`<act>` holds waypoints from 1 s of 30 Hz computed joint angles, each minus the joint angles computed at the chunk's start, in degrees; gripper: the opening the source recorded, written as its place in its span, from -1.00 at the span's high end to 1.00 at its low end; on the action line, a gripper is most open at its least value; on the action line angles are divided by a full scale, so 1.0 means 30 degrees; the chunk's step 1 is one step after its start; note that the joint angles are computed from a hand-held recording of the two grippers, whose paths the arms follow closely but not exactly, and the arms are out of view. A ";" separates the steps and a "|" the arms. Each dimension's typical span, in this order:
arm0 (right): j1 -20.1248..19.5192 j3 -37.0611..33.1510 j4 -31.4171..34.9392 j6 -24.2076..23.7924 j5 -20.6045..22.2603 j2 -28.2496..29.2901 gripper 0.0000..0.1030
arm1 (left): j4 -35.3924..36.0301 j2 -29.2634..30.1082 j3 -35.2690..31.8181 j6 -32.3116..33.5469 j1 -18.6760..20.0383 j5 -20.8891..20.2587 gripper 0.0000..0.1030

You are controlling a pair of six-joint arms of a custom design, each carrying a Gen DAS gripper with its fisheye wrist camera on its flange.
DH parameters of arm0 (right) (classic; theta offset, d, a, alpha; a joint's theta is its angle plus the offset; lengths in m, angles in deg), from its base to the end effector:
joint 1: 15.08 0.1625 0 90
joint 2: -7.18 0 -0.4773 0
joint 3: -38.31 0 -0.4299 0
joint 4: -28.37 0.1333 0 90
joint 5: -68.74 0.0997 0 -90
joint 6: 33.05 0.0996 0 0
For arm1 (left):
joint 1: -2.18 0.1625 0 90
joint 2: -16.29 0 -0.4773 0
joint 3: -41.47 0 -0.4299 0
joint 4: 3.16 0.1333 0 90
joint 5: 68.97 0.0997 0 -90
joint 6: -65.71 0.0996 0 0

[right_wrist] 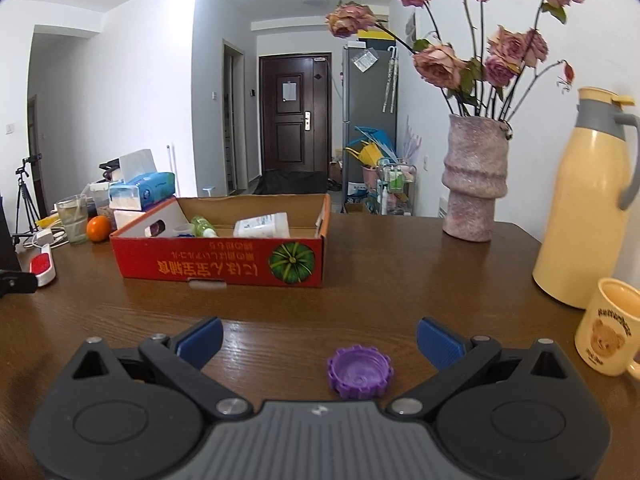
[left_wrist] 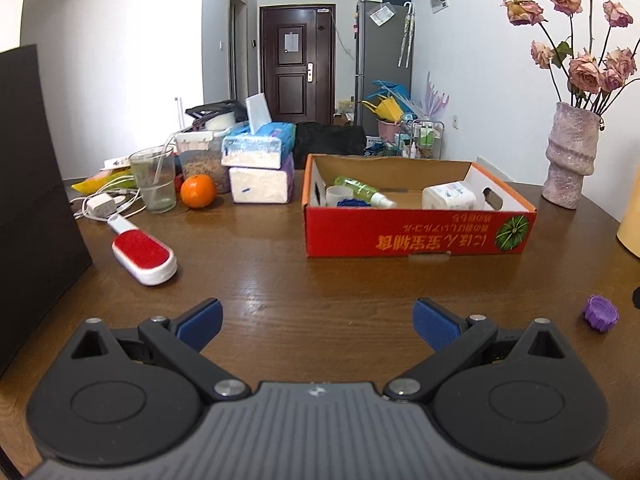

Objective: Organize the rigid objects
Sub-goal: 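Reach the right tool to the purple cap and close on it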

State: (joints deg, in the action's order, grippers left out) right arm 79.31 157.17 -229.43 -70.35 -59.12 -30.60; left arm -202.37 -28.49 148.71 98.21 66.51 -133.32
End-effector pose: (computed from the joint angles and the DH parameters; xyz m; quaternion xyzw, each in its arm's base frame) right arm 0.1124 -0.5210 0.1252 0.0366 -0.7220 0.5560 0.4102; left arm -0.1318 -0.6814 0.1286 0.3581 0.8250 -0.3740 0.2264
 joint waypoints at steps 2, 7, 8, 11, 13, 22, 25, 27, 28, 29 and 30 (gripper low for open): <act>-0.0044 0.0095 -0.0219 0.0015 -0.0101 0.0084 -1.00 | -0.0450 0.0037 0.0099 0.0256 0.0149 0.0105 -1.00; -0.0301 0.0188 -0.0171 0.0143 -0.0316 0.0234 -1.00 | -0.0826 0.0235 -0.0114 0.0352 0.0719 0.0342 -1.00; -0.0389 0.0145 -0.0007 0.0243 -0.0439 0.0241 -1.00 | -0.0824 0.0275 -0.0180 0.0301 0.0828 0.0329 -1.00; -0.0618 -0.0104 0.0535 0.0456 -0.0797 0.0273 -1.00 | -0.0675 0.0360 -0.0368 0.0139 0.1087 0.0200 -1.00; -0.0774 -0.0312 0.1001 0.0541 -0.0869 0.0299 -0.99 | -0.0904 0.0396 -0.0394 0.0257 0.1155 0.0035 -1.00; -0.1566 -0.1670 0.4152 0.1505 -0.1692 0.0250 -0.58 | -0.0852 0.0418 -0.0350 0.0238 0.1307 -0.0355 -1.00; -0.1808 -0.1894 0.4408 0.1712 -0.1557 0.0245 -0.27 | -0.0762 0.0466 -0.0411 0.0191 0.1346 -0.0371 -1.00; -0.2014 -0.1869 0.4871 0.2177 -0.1248 0.0080 -0.03 | -0.0536 0.0503 -0.0497 0.0091 0.1361 -0.0296 -1.00; -0.2089 -0.1874 0.4776 0.2276 -0.1030 0.0095 -0.03 | -0.0485 0.0524 -0.0528 0.0047 0.1362 -0.0237 -1.00; -0.2141 -0.1870 0.4618 0.2222 -0.0866 0.0138 -0.03 | -0.0498 0.0527 -0.0530 0.0024 0.1374 -0.0237 -1.00; -0.2161 -0.1884 0.4251 0.1967 -0.0684 0.0257 -0.03 | -0.0492 0.0520 -0.0536 -0.0028 0.1390 -0.0284 -1.00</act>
